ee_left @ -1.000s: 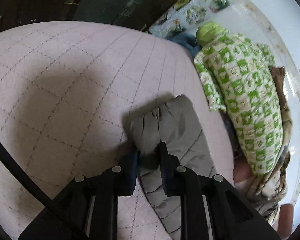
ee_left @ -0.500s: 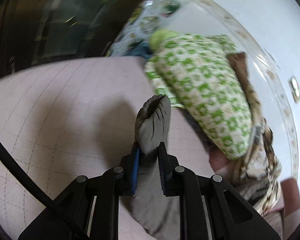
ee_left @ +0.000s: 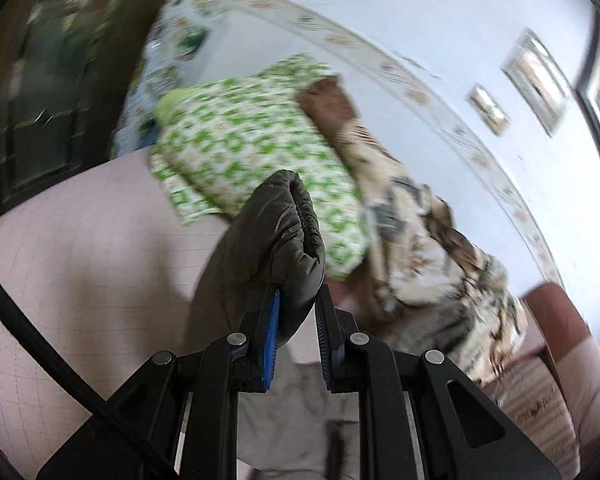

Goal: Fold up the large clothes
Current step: 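Lift the sleeve with the left tool, fold it across the chest, release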

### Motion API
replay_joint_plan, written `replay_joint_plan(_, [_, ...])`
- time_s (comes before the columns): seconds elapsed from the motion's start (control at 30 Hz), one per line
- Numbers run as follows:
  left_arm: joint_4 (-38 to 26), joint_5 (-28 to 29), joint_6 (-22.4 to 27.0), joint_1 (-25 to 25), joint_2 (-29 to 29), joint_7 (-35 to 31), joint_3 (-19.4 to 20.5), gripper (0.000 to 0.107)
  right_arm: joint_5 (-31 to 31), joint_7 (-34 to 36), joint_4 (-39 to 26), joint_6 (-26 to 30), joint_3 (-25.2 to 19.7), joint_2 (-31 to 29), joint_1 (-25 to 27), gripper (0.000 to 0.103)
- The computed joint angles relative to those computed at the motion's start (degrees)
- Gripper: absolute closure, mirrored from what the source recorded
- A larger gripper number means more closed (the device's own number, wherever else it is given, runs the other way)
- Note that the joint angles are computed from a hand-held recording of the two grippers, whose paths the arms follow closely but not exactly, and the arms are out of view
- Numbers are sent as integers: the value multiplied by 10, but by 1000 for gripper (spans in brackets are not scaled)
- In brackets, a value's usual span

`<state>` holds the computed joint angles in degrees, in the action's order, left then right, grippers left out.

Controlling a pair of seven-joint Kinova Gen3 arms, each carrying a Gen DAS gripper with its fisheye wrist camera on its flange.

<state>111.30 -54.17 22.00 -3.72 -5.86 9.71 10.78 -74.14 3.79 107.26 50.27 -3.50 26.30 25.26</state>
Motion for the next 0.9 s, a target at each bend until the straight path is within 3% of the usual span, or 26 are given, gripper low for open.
replay_joint_plan(0.17, [-82,3,71,67,21,-36,40,91,-5,-20,-22,39,6,14,28,20])
replay_joint_plan(0.37, [-182,4,129,158,74,-81,56,91,-16,-23,-35,61,9,21,49,20])
replay_joint_plan(0.67, [-310,11,135,282,212,-117,56,91,-22,-33,-52,82,15,36,71,20])
replay_joint_plan(0.9, [-403,83,125,331,347,-168,54,91,-42,-36,-54,78,14,39,86,20])
